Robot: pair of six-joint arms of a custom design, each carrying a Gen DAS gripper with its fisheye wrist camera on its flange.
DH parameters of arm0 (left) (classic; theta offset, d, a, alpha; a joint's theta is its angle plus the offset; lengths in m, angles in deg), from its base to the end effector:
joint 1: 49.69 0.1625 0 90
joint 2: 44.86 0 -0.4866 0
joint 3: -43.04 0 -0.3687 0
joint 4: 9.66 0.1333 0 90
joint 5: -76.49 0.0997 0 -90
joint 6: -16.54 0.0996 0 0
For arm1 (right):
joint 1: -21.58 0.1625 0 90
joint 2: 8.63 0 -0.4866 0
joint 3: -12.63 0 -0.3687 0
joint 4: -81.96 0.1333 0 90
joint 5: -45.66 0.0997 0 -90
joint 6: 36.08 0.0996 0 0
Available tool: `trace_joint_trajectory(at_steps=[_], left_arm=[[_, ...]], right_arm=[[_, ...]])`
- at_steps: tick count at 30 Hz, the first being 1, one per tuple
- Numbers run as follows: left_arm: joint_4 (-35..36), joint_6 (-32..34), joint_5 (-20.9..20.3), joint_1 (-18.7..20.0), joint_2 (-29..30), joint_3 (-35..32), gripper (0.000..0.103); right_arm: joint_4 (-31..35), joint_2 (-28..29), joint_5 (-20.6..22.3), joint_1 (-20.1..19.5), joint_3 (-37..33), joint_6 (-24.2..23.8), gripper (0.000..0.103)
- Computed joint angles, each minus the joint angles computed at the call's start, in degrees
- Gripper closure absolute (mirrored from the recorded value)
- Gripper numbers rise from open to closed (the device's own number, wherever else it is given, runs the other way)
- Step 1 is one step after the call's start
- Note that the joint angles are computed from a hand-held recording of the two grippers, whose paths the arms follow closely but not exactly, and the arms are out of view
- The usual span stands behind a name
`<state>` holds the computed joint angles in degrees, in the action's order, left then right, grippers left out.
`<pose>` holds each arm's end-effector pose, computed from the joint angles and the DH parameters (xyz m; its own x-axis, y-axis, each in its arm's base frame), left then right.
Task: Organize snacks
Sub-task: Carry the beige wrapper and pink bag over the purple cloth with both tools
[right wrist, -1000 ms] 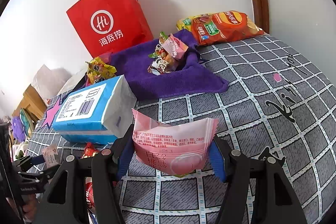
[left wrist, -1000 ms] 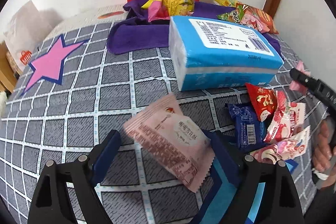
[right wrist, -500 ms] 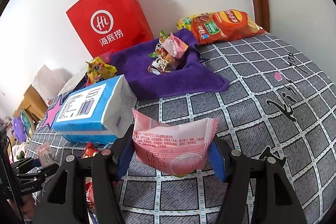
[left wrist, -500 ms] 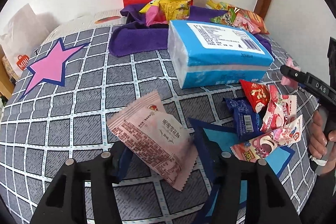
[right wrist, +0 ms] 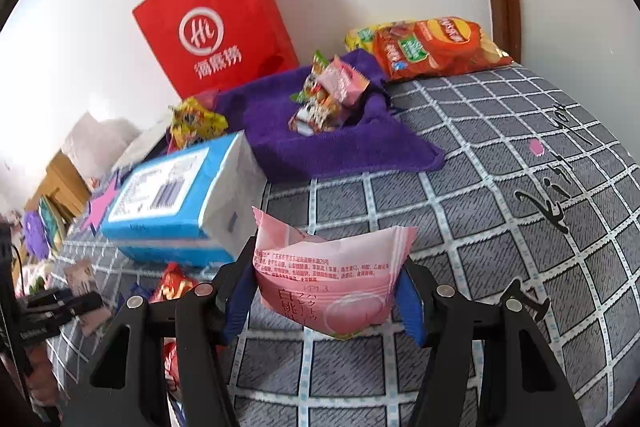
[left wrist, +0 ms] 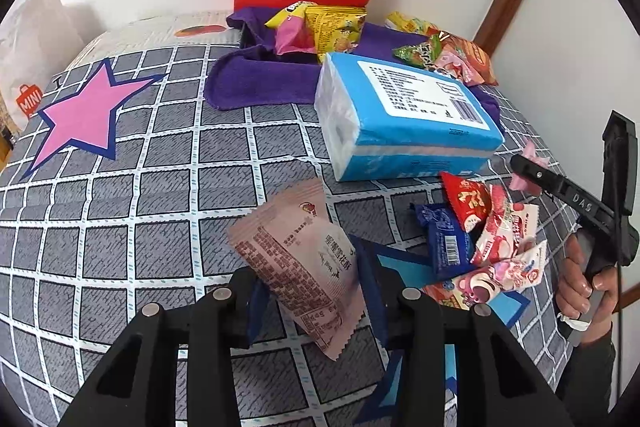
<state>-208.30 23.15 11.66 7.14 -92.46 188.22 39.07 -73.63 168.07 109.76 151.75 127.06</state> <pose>-0.0689 -0.4264 0.0870 -0.7351 0.5186 -0.4367 0.6257 0.7669 -0.1425 0.0695 -0.3291 0.1200 -0.7984 0.3137 0.5140 -0.2248 0.6366 -0.7377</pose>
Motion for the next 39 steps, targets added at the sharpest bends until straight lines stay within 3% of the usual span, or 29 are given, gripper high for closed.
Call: trace_joint_trajectory(at_steps=[5, 15, 22, 29, 39], left_arm=[[3.3, 0.0, -1.5, 0.5, -2.1, -1.1, 0.067], [8.2, -0.4, -3.5, -0.2, -6.4, -3.6, 0.067], [11.7, -0.6, -3.3, -2.3, -7.3, -8.8, 0.067], [14.6, 0.3, -4.0, -3.6, -5.0, -15.9, 0.067], [16.1, 2.2, -3.1, -4.5, -0.2, -24.7, 0.067]], right_arm=[[-1.5, 1.1, 3.5, 4.7, 0.2, -1.3, 0.044], [6.8, -0.1, 12.7, 15.1, -5.8, -2.7, 0.044], [18.4, -2.8, 9.3, 16.9, -13.2, 0.0, 0.044], [25.0, -0.7, 12.4, 19.3, -23.4, -4.2, 0.044], [32.6, 2.8, 11.8, 17.2, -33.9, -5.3, 0.044]])
